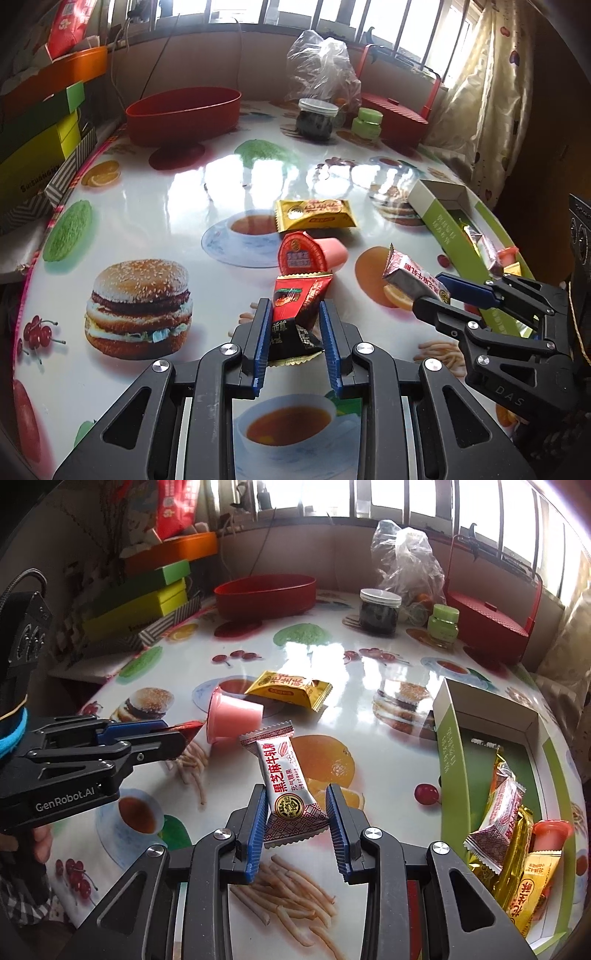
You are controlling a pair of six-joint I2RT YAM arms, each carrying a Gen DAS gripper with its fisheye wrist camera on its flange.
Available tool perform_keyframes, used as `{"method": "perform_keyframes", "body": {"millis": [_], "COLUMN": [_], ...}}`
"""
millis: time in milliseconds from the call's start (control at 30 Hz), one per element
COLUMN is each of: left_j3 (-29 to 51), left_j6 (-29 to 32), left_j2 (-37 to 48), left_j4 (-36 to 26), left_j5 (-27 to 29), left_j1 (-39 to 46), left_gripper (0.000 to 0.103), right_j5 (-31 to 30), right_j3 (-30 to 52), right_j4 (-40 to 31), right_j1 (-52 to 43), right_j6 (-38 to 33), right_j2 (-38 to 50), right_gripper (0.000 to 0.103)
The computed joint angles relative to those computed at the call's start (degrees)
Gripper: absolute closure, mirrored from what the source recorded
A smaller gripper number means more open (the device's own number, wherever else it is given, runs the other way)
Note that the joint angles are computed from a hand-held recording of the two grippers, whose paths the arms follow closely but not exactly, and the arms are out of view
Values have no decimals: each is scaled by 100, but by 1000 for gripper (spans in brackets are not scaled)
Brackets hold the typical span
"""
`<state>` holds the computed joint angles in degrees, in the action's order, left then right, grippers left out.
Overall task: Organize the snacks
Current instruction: 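Grasp the red-black packet with the left tool while the right tool holds the white-red packet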
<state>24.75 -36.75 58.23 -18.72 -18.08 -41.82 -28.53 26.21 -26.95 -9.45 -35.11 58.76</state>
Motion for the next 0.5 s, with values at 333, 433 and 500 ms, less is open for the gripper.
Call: {"method": "perform_keyframes", "body": {"millis": [333, 433, 500], "left_j3": [272, 333, 378], "left_j6": [-6, -7, 1], "left_j2": [-68, -71, -58], "left_j4": [-189, -230, -232], "left_j5": [-198, -232, -252], "left_j1": [-304, -374, -433], "left_gripper": [76, 76, 76], "right_j5": [-376, -462, -509], "right_j3": [211, 267, 302], "right_j4": [-377, -458, -496], "right_j1": [-578, -751, -844], "right_j6": [-275, -353, -387], "right_j2": [-146, -148, -144], "right_gripper": [72, 72, 72]}}
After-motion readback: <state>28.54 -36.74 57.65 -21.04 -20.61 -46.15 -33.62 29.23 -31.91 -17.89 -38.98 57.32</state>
